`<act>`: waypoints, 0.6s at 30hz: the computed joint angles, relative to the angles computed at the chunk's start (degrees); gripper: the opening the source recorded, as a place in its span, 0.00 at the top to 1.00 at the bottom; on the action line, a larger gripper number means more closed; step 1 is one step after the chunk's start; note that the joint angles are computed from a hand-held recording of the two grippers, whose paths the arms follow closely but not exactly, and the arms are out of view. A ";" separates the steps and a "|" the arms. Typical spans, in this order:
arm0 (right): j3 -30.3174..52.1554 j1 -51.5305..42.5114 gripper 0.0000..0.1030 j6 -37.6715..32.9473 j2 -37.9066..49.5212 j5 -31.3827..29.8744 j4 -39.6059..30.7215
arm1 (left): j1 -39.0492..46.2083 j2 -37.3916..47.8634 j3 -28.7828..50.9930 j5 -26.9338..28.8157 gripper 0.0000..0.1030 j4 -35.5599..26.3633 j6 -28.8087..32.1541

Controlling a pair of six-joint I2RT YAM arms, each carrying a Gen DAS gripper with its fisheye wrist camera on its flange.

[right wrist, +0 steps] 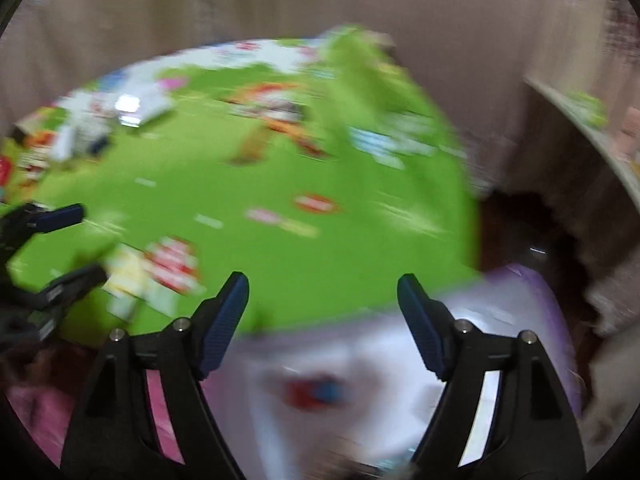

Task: Organize rigid objects
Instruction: 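Open both grippers to drop the car and cube box into the storage box, then grasp the white box with pink print with the right gripper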

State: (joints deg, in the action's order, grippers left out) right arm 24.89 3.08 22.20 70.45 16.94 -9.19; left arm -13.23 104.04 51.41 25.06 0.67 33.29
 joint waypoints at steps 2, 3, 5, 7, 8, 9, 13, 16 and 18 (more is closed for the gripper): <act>6.48 2.68 0.22 1.09 11.75 -4.41 5.92 | 6.14 5.83 5.11 -3.72 0.26 2.75 -2.32; 9.52 3.39 0.22 1.91 16.67 -6.44 8.43 | 8.94 8.61 7.91 -5.42 0.26 3.93 -3.96; 19.38 4.12 0.22 5.51 28.95 -12.86 13.40 | 13.64 13.71 13.36 -7.35 0.26 5.26 -6.33; 29.69 4.40 0.22 9.49 38.67 -16.47 15.42 | 16.90 17.97 18.69 -8.43 0.25 4.58 -8.61; 33.70 3.65 0.22 10.82 42.48 -18.18 16.58 | 18.56 20.07 21.92 -7.99 0.24 2.68 -9.48; 38.82 3.34 0.22 13.60 46.47 -19.76 17.23 | 20.20 22.40 26.00 -6.89 0.24 -1.03 -10.74; 60.70 1.82 0.19 29.19 61.01 -23.83 14.25 | 24.76 28.41 37.06 2.29 0.20 -12.94 -16.24; 73.45 1.25 0.15 40.95 69.01 -23.69 10.08 | 25.78 28.50 37.27 4.37 0.19 -13.77 -15.56; 80.41 0.88 0.14 47.96 73.88 -25.08 9.00 | 26.10 29.05 38.23 5.70 0.19 -14.81 -14.64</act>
State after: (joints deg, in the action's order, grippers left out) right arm 105.30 3.96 70.16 144.34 -8.14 -0.19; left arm 12.86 133.09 89.63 30.76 -14.14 18.65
